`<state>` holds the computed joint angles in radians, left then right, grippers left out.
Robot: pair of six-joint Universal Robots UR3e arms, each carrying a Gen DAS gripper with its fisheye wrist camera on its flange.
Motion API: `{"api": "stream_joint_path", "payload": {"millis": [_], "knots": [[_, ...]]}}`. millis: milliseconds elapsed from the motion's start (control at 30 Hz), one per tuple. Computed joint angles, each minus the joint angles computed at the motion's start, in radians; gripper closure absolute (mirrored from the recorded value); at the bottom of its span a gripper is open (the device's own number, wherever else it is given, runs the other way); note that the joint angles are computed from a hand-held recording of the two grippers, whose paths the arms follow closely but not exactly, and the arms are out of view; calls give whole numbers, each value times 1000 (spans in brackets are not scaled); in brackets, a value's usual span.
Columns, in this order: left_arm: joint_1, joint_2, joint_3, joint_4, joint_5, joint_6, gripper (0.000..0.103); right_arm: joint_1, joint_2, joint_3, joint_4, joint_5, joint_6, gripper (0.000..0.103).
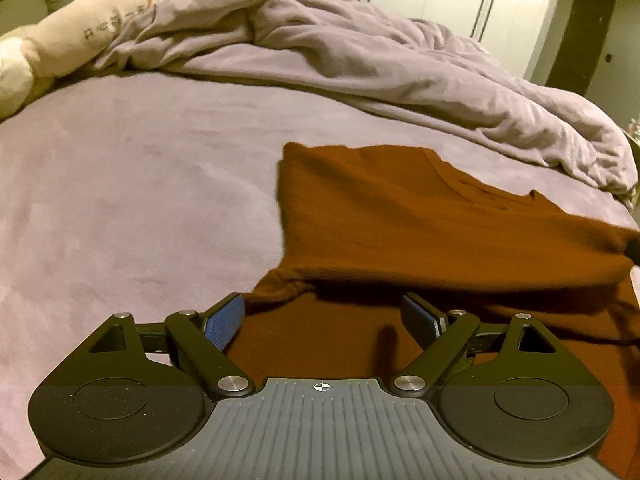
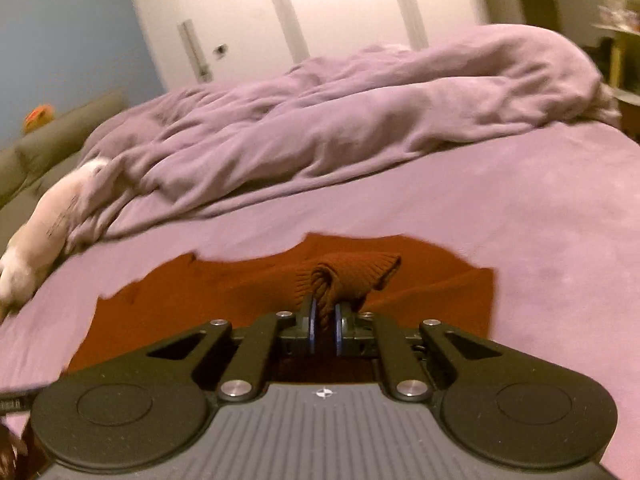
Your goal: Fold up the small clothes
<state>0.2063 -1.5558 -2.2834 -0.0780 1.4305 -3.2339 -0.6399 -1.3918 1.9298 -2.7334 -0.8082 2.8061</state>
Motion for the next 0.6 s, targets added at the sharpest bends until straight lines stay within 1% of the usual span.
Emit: {"api": "stream_joint_path", "payload": {"millis": [67, 133, 167, 200, 233, 267, 333, 400, 500, 600], "knots": [[-9, -11, 3, 3, 14, 1, 13, 12, 28, -38, 32, -68, 9, 95], [-18, -9, 3, -6, 28, 10, 13, 44, 62, -83, 107, -157, -21, 95], [-17, -4, -1, -6, 25, 12, 13, 39, 70, -81, 121, -157, -22, 91], [-10, 5, -7, -12, 13, 19, 13, 14, 69, -60, 117, -116, -11, 89], [-4, 18, -10, -30, 3, 28, 13, -21, 64, -37, 121, -56, 7, 84], [1, 29, -8, -47, -5, 35, 13, -52, 61, -26, 146, 1, 11, 76], [6, 55, -7, -75, -17, 38, 13, -83, 58, -18, 194, 59, -27, 66], [6, 83, -5, -89, -31, 36, 12, -79, 47, -3, 181, 51, -82, 66], [-13, 96, 7, -72, -38, 31, 9, -53, 34, 13, 147, 29, -146, 66], [-43, 70, 50, -80, -28, 30, 9, 2, 36, 49, -20, -67, -150, 66]]}}
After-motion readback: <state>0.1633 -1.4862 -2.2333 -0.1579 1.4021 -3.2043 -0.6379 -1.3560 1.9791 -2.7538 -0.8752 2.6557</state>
